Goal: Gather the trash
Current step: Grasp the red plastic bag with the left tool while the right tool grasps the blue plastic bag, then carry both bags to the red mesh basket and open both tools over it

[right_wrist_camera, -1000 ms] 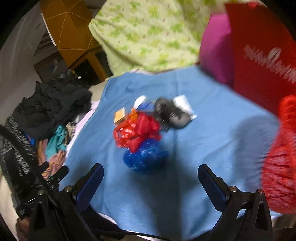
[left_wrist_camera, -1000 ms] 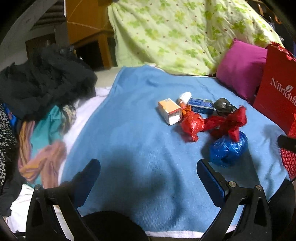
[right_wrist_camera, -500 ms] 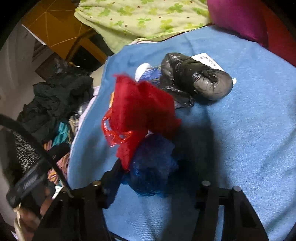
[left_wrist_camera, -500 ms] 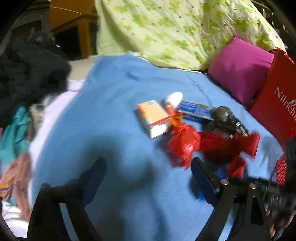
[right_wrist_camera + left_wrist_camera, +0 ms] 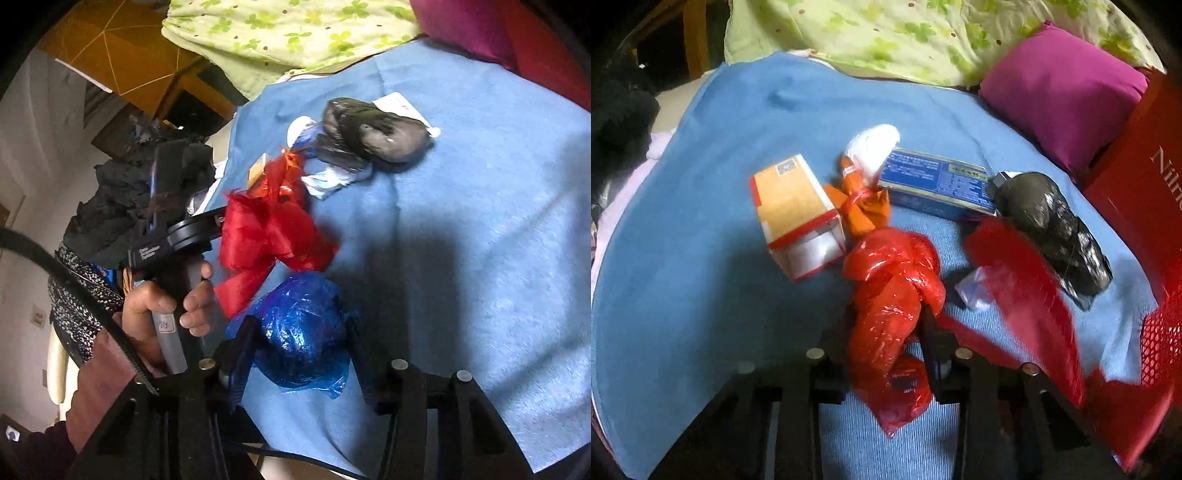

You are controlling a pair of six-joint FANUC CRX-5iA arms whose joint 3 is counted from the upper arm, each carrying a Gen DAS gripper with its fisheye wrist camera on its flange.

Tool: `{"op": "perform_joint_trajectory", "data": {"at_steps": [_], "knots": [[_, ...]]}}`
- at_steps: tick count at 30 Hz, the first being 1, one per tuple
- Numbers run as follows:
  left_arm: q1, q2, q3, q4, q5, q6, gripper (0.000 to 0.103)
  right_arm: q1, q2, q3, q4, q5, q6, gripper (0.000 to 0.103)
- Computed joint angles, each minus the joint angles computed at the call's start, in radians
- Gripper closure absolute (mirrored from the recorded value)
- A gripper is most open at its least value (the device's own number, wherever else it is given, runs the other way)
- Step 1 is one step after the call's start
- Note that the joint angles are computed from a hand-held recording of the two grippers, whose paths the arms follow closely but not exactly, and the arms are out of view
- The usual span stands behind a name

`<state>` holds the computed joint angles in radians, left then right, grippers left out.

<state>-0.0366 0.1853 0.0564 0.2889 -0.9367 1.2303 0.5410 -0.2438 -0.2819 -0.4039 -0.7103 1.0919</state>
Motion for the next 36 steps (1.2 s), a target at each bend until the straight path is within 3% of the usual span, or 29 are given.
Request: {"op": "perform_joint_trajectory", "data": {"at_steps": [3, 7, 13, 17, 19, 20, 21, 29, 33, 36], "knots": [[-0.003, -0.051, -0.045, -0.022, 0.018, -0.009, 0.072, -0.061, 0.01, 0.011, -0.118, -0.011, 0.071, 0.033], [0.026, -0.141, -0.136, 0.035, 0.044, -0.068, 0.072, -0.098, 0.054, 0.048, -0.204, -0.054, 0.132, 0.029], [0.073, -0.286, -0.261, 0.102, 0.092, -0.185, 0.072, -0.068, 0.132, 0.085, -0.195, -0.009, 0.059, 0.027], [0.101, -0.354, -0.308, 0.119, 0.103, -0.231, 0.072, -0.001, 0.157, 0.074, -0.08, 0.057, -0.053, 0.026], [0.103, -0.39, -0.333, 0.12, 0.118, -0.249, 0.072, 0.044, 0.151, 0.054, 0.023, 0.092, -0.137, 0.034], [0.105, -0.401, -0.34, 0.121, 0.123, -0.255, 0.072, 0.047, 0.146, 0.051, 0.022, 0.093, -0.132, 0.042], [0.107, -0.422, -0.351, 0.121, 0.13, -0.26, 0.072, 0.048, 0.136, 0.054, 0.0, 0.086, -0.106, 0.043], [0.054, -0.505, -0.319, 0.003, 0.163, -0.173, 0.072, 0.138, -0.071, -0.045, 0.116, 0.103, -0.159, 0.043], [-0.014, -0.534, -0.276, -0.116, 0.175, -0.084, 0.072, 0.208, -0.253, -0.16, 0.347, 0.128, -0.359, 0.043], [-0.068, -0.539, -0.241, -0.182, 0.167, -0.033, 0.072, 0.274, -0.368, -0.24, 0.601, 0.109, -0.566, 0.043]]}}
